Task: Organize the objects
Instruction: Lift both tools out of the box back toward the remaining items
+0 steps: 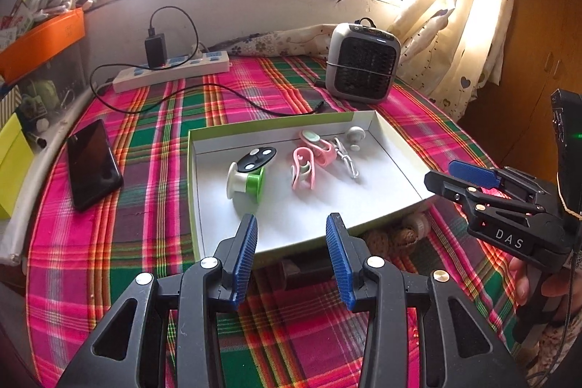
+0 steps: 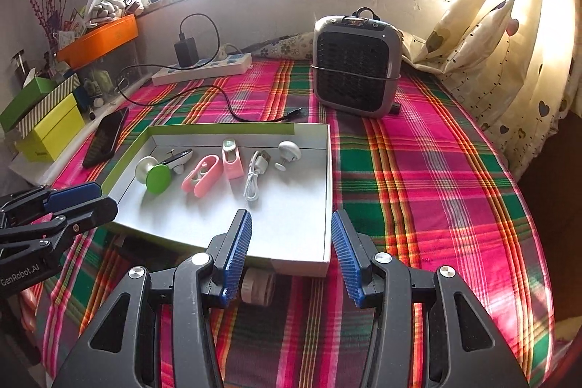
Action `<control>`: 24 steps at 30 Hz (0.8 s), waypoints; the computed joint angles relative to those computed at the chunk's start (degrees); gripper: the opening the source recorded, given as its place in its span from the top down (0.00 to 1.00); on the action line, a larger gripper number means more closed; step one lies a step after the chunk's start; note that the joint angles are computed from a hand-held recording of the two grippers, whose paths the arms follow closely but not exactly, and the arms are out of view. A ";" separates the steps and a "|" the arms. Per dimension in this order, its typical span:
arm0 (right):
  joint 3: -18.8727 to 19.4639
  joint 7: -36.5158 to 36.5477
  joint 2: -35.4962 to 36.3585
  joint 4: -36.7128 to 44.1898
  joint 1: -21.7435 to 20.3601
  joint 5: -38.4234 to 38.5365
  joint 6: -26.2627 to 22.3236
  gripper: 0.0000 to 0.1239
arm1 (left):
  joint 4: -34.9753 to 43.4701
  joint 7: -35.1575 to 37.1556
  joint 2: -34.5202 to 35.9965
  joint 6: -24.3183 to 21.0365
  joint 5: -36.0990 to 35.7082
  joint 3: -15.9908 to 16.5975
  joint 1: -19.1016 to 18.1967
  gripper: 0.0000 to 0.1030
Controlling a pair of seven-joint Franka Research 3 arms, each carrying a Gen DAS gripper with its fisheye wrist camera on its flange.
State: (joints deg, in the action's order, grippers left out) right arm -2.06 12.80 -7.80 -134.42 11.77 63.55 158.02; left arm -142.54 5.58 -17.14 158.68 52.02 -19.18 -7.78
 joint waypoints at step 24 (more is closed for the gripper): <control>-0.77 2.45 -1.01 -3.08 -0.83 -2.21 -0.25 0.62 | -3.29 -6.30 3.60 14.52 5.19 -1.69 5.63 0.62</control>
State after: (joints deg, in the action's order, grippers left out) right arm -2.83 15.25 -8.81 -137.50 10.94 61.34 157.77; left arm -145.83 -0.72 -13.54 173.20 57.20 -20.88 -2.15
